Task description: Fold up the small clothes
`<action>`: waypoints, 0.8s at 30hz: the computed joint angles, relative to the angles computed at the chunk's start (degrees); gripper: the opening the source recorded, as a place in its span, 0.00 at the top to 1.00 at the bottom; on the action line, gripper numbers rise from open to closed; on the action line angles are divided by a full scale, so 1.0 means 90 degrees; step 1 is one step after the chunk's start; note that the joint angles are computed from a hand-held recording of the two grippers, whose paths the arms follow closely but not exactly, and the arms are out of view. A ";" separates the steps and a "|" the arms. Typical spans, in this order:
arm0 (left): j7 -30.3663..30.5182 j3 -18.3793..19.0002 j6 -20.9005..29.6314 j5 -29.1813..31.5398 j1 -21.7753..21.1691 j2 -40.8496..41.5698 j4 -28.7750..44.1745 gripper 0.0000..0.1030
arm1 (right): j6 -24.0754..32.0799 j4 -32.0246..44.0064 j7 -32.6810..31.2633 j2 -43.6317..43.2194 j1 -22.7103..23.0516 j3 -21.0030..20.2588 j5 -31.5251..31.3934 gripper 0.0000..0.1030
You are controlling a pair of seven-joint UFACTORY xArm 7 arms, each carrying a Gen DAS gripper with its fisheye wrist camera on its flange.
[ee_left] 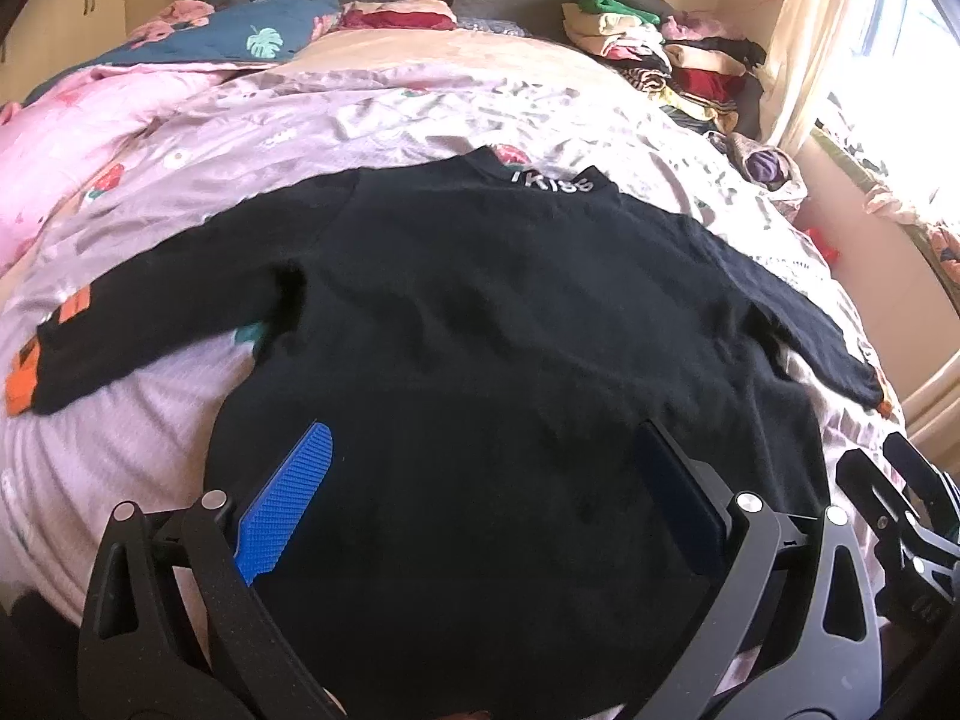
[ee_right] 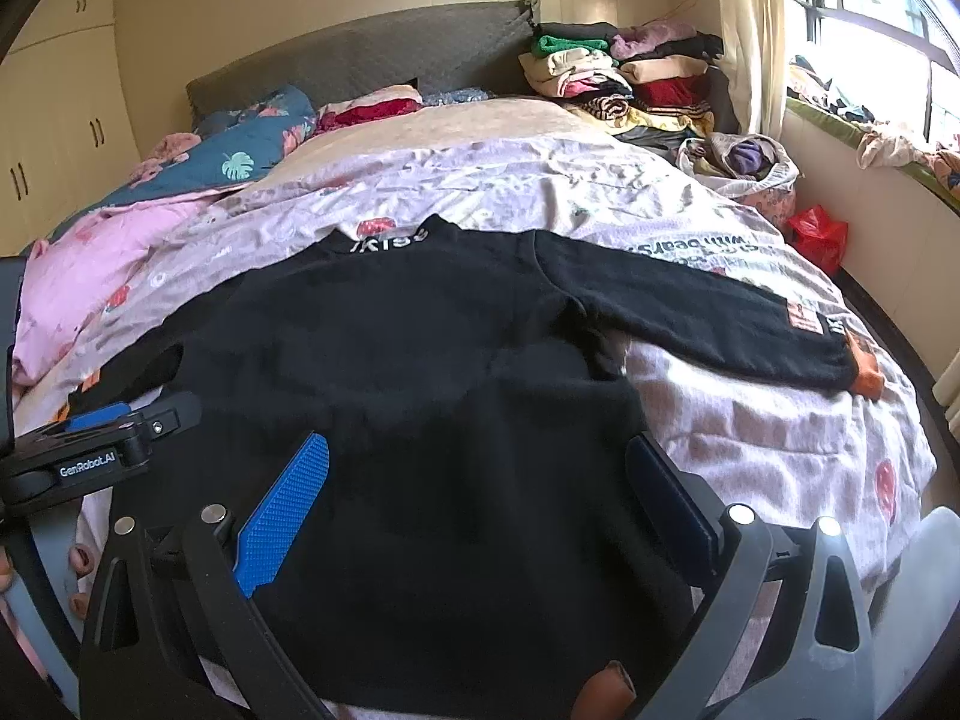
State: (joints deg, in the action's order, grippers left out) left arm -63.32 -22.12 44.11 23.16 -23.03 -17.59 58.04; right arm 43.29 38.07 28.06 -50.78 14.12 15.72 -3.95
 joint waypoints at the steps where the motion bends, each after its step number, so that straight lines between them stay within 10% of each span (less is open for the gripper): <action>1: 0.0016 0.0007 -0.0010 0.0017 0.0012 0.0039 0.0043 0.08 | -0.0024 0.0037 0.0013 0.0051 -0.0039 -0.0001 -0.0019 0.04; 24: 0.0454 0.0521 0.0045 0.0278 -0.0143 0.1364 0.1418 0.08 | -0.0401 0.1167 0.0676 0.1507 -0.0884 -0.0174 -0.0546 0.04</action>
State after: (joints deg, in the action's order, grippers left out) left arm -59.23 -17.44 44.52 25.66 -24.31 -5.32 70.80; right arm 39.68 48.57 34.15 -37.22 6.17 14.16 -8.86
